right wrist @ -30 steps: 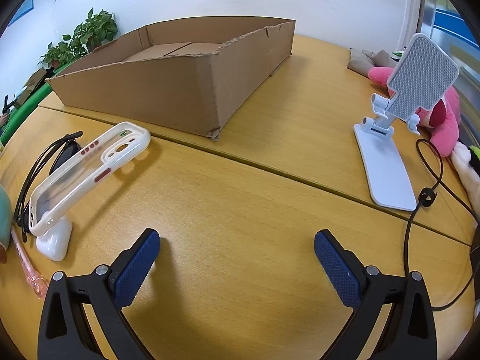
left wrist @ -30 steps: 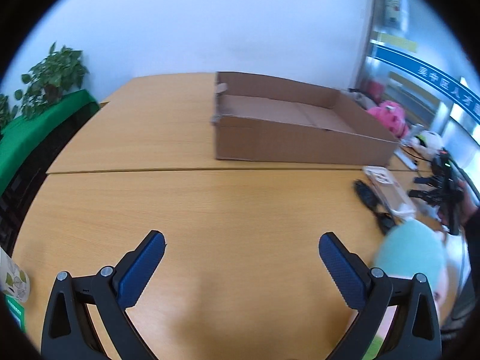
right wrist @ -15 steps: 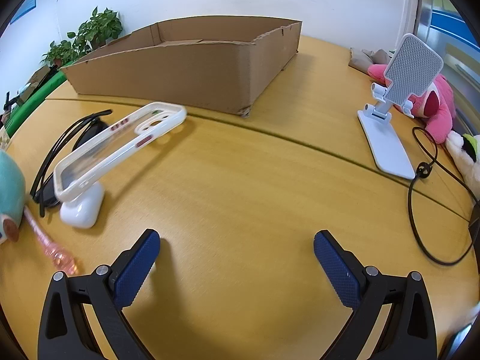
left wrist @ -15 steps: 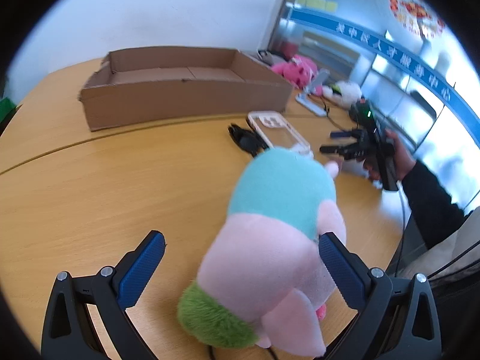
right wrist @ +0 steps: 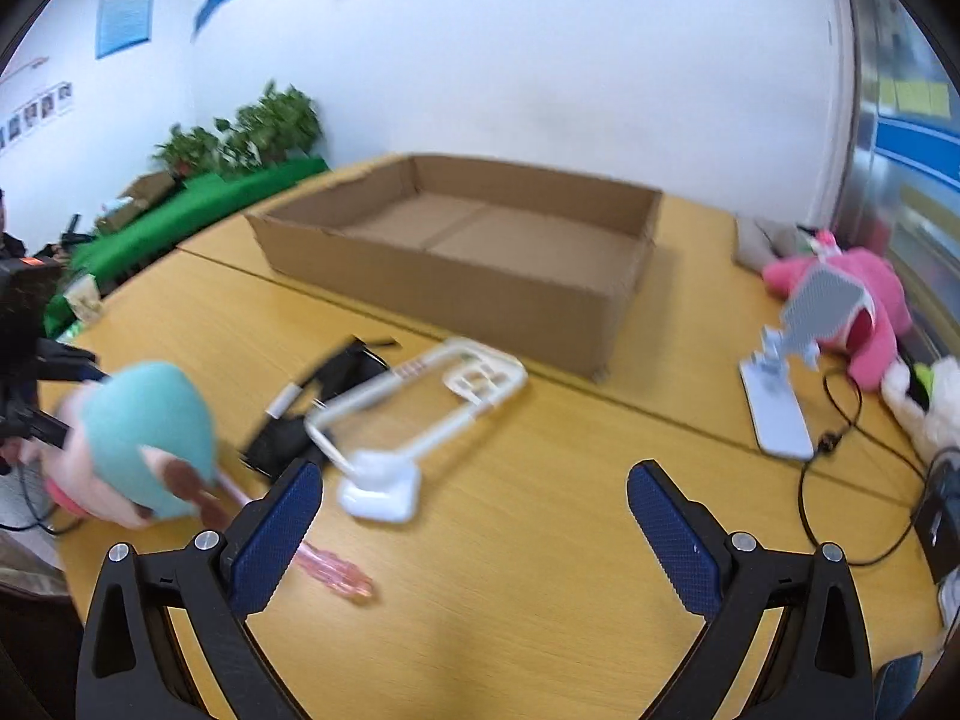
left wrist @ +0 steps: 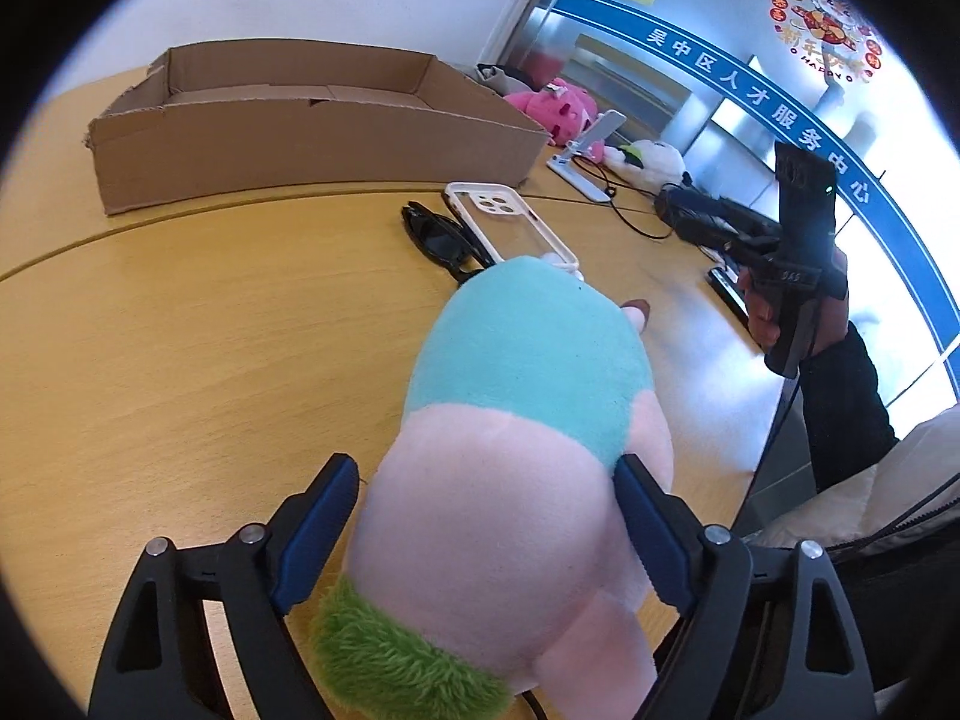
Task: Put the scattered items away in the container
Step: 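Close the left gripper on the plush pig while the right gripper grips its other side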
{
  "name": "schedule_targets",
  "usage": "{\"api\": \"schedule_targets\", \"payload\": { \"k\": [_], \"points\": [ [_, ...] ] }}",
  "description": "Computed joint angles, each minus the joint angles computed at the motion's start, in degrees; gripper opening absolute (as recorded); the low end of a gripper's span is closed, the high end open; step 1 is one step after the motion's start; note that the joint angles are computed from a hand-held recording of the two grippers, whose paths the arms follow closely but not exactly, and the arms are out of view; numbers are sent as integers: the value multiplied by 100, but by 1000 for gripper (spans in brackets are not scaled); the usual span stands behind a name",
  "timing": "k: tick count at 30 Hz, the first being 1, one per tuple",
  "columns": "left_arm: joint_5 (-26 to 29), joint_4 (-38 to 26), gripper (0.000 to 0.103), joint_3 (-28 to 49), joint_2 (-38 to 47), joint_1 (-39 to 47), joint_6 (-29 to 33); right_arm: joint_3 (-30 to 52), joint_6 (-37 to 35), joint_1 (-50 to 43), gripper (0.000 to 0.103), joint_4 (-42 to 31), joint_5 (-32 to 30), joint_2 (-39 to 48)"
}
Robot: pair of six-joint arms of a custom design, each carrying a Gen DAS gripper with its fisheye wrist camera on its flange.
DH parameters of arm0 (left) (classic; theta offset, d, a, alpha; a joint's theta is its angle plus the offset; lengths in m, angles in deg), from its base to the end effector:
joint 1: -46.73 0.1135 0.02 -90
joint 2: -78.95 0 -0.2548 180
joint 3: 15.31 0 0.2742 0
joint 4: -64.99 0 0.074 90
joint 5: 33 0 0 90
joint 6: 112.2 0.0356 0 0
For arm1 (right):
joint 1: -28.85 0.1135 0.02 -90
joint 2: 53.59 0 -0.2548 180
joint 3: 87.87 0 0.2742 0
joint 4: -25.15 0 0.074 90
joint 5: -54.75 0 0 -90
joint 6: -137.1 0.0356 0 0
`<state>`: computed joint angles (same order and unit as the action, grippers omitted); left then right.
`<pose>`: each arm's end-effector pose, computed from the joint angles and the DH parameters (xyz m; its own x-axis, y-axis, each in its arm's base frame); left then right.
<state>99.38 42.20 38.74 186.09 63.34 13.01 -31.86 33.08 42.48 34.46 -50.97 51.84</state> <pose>0.2792 0.0583 0.0405 -0.7902 0.2087 -0.5762 0.4920 0.7766 -0.3934 0.3369 0.0916 0.0811 -0.5037 -0.3621 -0.7843 -0.5671 0.8235 -0.0159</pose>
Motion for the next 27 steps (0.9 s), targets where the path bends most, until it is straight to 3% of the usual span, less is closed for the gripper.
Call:
{"api": "schedule_targets", "payload": {
  "k": [8,14,17,27],
  "points": [
    [-129,130,83,-159,-159,-161,6,32,395,1110,103,58,-598,-170],
    [-216,327,82,-365,-338,-206,6,984,957,1748,102,-404,-974,954],
    [-248,398,82,-416,-372,-228,6,1466,1185,1873,97,-867,-1306,1479],
    [102,116,82,-282,-196,107,276,1620,1252,2019,90,-1037,-1228,1678]
  ]
}}
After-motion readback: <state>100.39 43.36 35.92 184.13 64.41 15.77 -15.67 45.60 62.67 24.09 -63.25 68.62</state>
